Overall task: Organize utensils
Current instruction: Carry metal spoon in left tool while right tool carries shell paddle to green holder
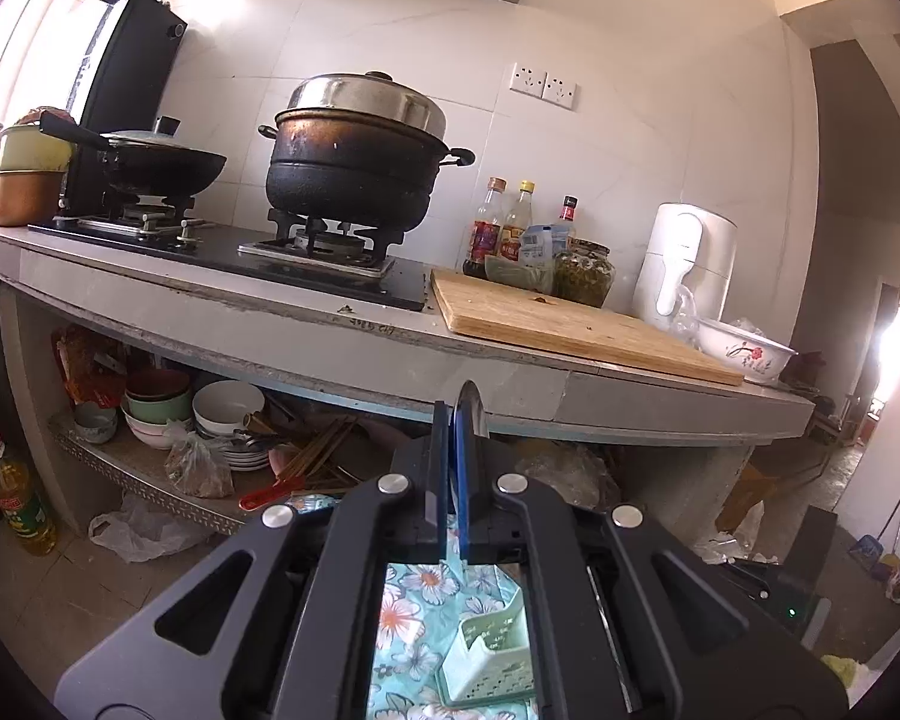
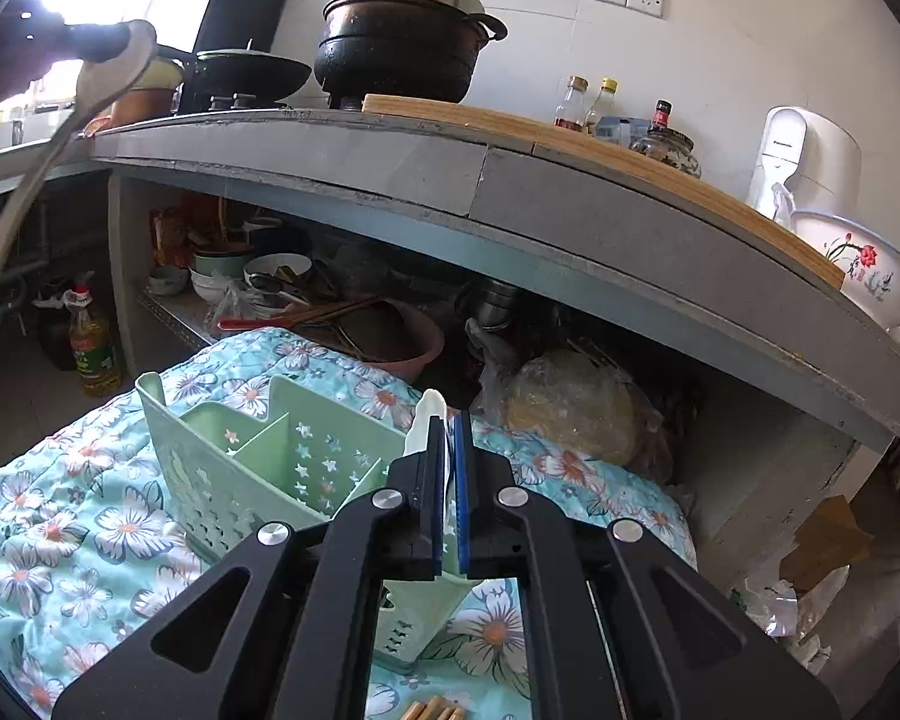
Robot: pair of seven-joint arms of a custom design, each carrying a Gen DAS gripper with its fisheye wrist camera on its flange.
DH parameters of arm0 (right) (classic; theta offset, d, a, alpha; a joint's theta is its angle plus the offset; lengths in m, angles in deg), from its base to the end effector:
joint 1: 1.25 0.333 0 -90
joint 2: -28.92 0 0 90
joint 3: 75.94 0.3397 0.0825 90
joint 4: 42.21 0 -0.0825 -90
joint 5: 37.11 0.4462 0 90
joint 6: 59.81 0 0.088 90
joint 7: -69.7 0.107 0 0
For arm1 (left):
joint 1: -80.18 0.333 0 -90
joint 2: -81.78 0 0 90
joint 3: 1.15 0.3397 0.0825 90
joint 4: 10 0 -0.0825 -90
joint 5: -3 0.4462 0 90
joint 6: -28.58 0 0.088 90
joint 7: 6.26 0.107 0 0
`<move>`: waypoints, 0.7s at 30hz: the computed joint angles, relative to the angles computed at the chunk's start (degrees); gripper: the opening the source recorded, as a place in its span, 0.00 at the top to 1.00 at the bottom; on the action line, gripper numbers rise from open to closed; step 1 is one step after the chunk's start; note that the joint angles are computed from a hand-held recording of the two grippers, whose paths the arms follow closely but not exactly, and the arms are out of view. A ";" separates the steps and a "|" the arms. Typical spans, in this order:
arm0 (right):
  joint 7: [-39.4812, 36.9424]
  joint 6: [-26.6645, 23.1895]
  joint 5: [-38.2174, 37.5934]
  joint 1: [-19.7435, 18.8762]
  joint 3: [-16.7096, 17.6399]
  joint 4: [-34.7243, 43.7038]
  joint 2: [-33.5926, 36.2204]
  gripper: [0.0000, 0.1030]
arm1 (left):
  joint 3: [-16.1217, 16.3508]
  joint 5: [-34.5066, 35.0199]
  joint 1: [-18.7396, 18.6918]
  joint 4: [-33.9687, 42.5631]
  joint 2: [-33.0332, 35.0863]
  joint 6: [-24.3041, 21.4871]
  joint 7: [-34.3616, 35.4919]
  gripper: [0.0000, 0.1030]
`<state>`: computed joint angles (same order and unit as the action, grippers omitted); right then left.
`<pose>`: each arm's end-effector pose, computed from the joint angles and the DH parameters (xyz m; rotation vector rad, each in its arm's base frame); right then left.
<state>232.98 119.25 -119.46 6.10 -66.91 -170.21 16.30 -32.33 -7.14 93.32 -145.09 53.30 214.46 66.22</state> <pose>0.5009 0.2411 0.5252 -1.8271 1.1443 -0.9388 0.4709 -0.1903 0.6509 -1.4761 1.4152 -1.3386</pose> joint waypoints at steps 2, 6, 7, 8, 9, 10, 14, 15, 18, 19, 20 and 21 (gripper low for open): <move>-3.64 0.99 4.30 0.68 -1.01 -1.10 -0.20 0.97 | -6.00 0.41 6.44 1.97 1.67 0.61 -1.68 0.99; -13.26 2.73 16.08 2.53 -3.32 -3.52 -0.43 0.97 | -17.22 2.45 19.01 4.70 2.95 -0.01 -5.00 0.99; -15.23 3.11 18.41 3.08 -3.91 -4.04 -0.46 0.97 | -19.83 3.28 22.01 5.27 3.00 -0.25 -5.94 0.99; -16.55 3.50 20.07 3.21 -4.10 -4.52 -0.55 0.97 | -22.20 4.13 24.67 5.54 2.91 -0.12 -6.88 0.99; -18.06 3.83 21.79 3.48 -4.38 -4.87 -0.57 0.97 | -24.20 4.98 26.89 5.72 2.85 -0.01 -7.54 0.99; -19.95 4.07 23.81 4.09 -5.00 -5.12 -0.48 0.97 | -26.05 5.83 28.95 6.03 2.80 -0.22 -8.00 0.99; -24.84 4.77 29.46 5.03 -5.74 -5.95 -0.31 0.97 | -28.62 8.86 31.19 6.28 4.79 -0.82 -8.45 0.99; -25.69 4.91 30.42 4.91 -5.58 -6.09 -0.29 0.97 | -28.64 9.49 31.07 6.06 5.27 -0.85 -8.52 0.99; -28.16 5.57 33.46 4.96 -5.47 -6.51 -0.18 0.97 | -28.98 10.63 31.27 5.46 5.90 -0.67 -9.52 0.98; -29.29 5.74 34.60 5.43 -5.84 -6.61 -0.13 0.97 | -28.43 10.56 30.62 5.20 6.31 -0.07 -9.85 0.98; -29.80 5.70 35.19 4.94 -5.26 -6.66 -0.17 0.97 | -27.48 10.27 29.60 5.06 6.85 0.35 -10.01 0.98; -30.43 5.69 35.80 4.54 -4.77 -6.65 -0.13 0.97 | -26.98 9.80 29.11 4.91 6.88 0.83 -10.33 0.98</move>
<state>202.56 124.94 -83.67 10.64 -71.68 -176.87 16.17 -59.31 2.65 122.42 -140.18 60.19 215.29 55.88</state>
